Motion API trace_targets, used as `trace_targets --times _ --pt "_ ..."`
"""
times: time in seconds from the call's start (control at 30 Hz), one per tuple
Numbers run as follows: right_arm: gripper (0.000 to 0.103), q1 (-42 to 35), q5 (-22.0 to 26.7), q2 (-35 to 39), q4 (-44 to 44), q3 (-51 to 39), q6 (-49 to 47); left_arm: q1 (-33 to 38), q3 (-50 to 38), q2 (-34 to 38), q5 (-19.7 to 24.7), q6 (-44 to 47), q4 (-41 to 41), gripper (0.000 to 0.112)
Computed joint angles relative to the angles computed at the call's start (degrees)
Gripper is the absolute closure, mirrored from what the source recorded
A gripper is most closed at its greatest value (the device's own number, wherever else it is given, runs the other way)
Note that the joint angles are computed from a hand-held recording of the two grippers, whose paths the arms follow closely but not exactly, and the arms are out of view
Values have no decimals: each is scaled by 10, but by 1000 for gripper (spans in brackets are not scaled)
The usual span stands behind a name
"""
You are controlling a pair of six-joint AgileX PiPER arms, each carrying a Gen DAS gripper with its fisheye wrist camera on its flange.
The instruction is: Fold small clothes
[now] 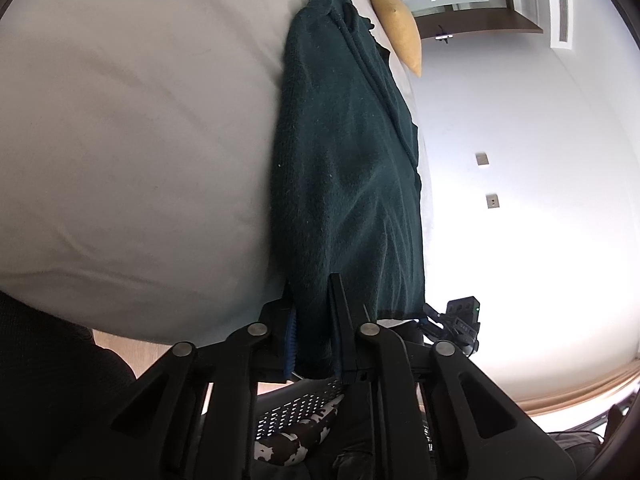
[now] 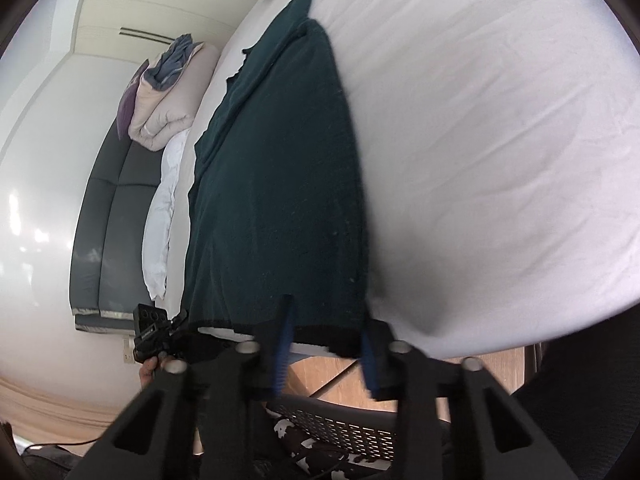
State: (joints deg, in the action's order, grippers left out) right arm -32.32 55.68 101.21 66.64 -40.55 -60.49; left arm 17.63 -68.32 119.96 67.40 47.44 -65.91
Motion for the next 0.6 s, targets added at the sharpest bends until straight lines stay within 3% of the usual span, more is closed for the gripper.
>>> trace_targets --times 0.03,0.13,0.6 --pt "87 4 -3 -4 0 1 -1 1 3 -2 -1 2 -1 102" --pt "92 2 -8 -15 11 10 -15 3 12 -11 -5 8 -3 104" --pt "96 -19 23 -67 64 21 -45 21 31 -44 16 40 -76 105"
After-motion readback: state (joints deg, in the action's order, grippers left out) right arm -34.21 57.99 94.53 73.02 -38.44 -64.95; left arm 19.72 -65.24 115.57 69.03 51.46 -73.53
